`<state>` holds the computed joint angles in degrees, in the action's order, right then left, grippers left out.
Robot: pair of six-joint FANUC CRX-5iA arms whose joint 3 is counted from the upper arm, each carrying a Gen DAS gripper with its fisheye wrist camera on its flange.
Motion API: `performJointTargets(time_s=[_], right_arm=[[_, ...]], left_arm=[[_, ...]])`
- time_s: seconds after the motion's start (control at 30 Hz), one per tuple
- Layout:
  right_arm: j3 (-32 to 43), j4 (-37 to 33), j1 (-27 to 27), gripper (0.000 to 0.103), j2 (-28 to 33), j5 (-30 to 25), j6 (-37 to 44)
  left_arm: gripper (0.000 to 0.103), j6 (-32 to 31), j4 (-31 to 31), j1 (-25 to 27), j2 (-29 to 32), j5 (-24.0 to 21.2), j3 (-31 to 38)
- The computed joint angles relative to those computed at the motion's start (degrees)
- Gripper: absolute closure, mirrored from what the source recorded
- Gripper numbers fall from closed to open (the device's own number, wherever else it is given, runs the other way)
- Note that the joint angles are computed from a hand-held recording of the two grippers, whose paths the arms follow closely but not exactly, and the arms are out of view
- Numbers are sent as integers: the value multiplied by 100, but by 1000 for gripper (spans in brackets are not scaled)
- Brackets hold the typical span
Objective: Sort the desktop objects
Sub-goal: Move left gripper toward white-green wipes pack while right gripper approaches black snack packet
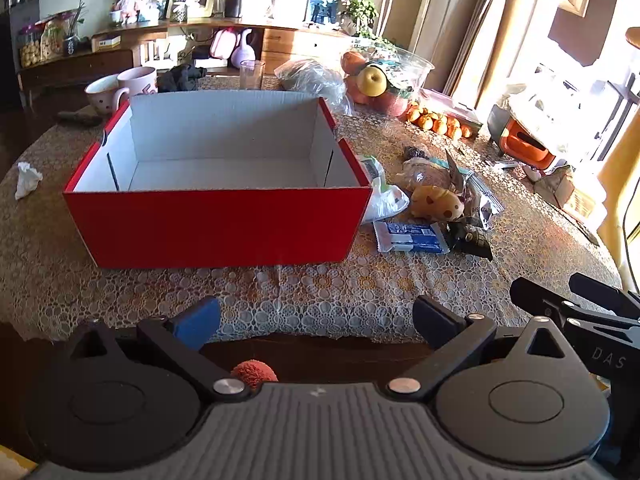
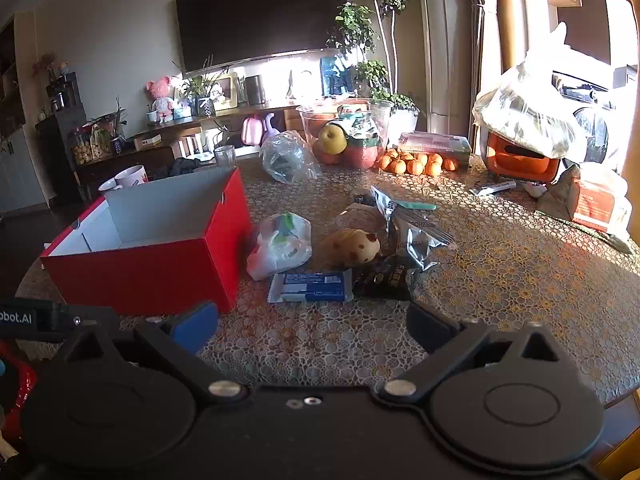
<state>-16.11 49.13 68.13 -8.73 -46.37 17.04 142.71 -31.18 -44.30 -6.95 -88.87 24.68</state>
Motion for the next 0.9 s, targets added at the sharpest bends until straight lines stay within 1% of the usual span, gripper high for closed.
performJointTargets(time_s=[0.07,0.17,0.43,0.7,0.77,0.9], right_arm=[[10,-54,-71,5,6,35,62],[69,-225,-204,10,32,76,228],[236,-551,-522,10,133,149,712],[196,-549,-820,10,202,339,920],[185,-543,-917,10,224,417,996],[223,-550,-1090,11,330,459,1050]], left_arm=[[0,-110,-125,-51,51,63,59],[0,-298,-106,4,129,219,114],[0,-550,-104,46,422,488,310],[0,-708,-157,48,686,745,442],[0,-774,-219,21,801,709,541],[0,-811,-313,63,991,777,729]])
